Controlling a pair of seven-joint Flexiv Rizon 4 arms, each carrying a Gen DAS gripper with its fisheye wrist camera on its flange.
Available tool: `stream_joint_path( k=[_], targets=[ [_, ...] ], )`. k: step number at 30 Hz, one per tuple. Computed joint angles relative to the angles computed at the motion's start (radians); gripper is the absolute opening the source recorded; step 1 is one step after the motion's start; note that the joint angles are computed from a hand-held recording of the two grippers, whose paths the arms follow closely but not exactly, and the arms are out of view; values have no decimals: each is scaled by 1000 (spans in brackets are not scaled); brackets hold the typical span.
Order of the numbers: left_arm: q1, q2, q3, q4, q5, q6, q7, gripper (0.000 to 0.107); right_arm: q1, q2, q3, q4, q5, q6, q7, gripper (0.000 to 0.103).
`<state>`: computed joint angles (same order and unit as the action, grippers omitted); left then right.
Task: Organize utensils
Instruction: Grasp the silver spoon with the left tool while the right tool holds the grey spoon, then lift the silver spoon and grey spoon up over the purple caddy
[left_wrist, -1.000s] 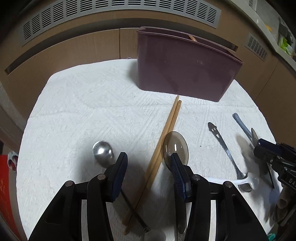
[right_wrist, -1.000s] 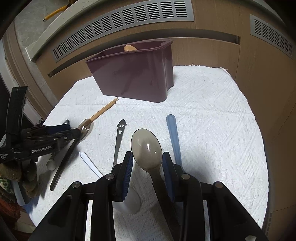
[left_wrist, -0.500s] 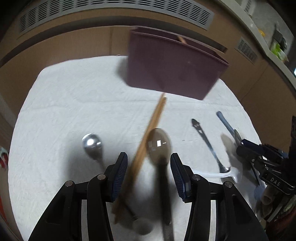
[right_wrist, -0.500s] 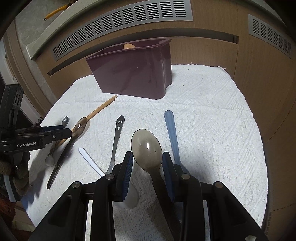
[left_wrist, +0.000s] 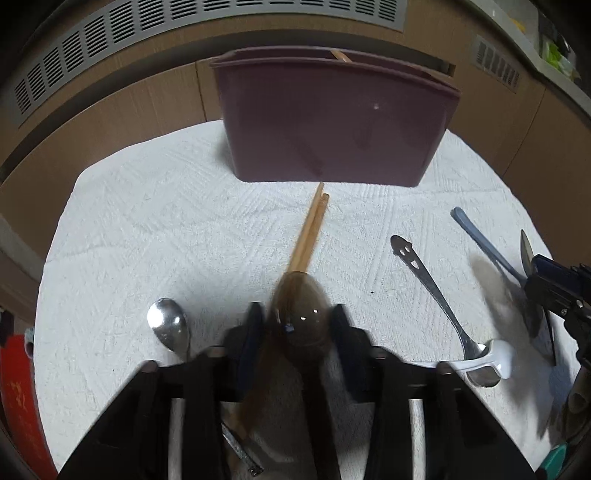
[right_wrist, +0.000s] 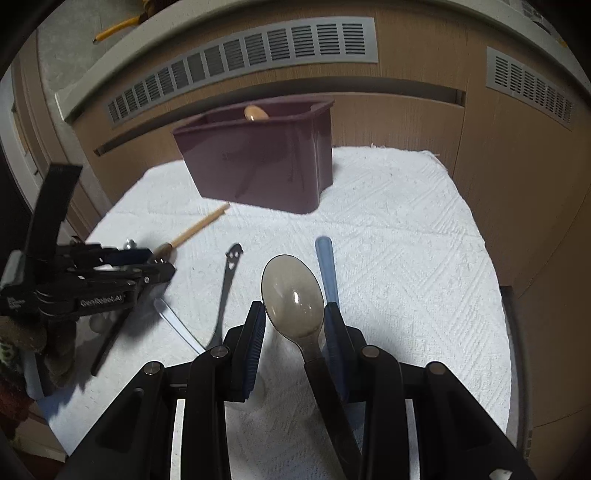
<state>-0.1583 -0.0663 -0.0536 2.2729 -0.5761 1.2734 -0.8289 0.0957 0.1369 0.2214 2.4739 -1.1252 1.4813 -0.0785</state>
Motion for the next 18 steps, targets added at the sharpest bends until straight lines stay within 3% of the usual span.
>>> stream_joint_path(
  k=[3, 7, 11, 13, 18],
  targets=[
    [-24, 52, -15, 55, -235, 38, 154, 31, -10, 15, -1, 3, 7, 36, -1, 30],
    [-106, 129, 6, 92, -557, 61, 380, 31, 9, 21, 22, -10, 71, -21, -44, 30],
    [-160, 167, 20, 98, -676, 119, 481, 31, 7, 10, 24, -23, 34, -18, 2, 30],
    [-178, 176, 26, 90, -734, 137, 522, 31, -12, 3, 17, -34, -46, 11, 72, 30],
    [-164, 190, 43, 0, -794, 59, 560, 31, -59, -3, -33, -113, -312, 97, 272, 30]
  ],
)
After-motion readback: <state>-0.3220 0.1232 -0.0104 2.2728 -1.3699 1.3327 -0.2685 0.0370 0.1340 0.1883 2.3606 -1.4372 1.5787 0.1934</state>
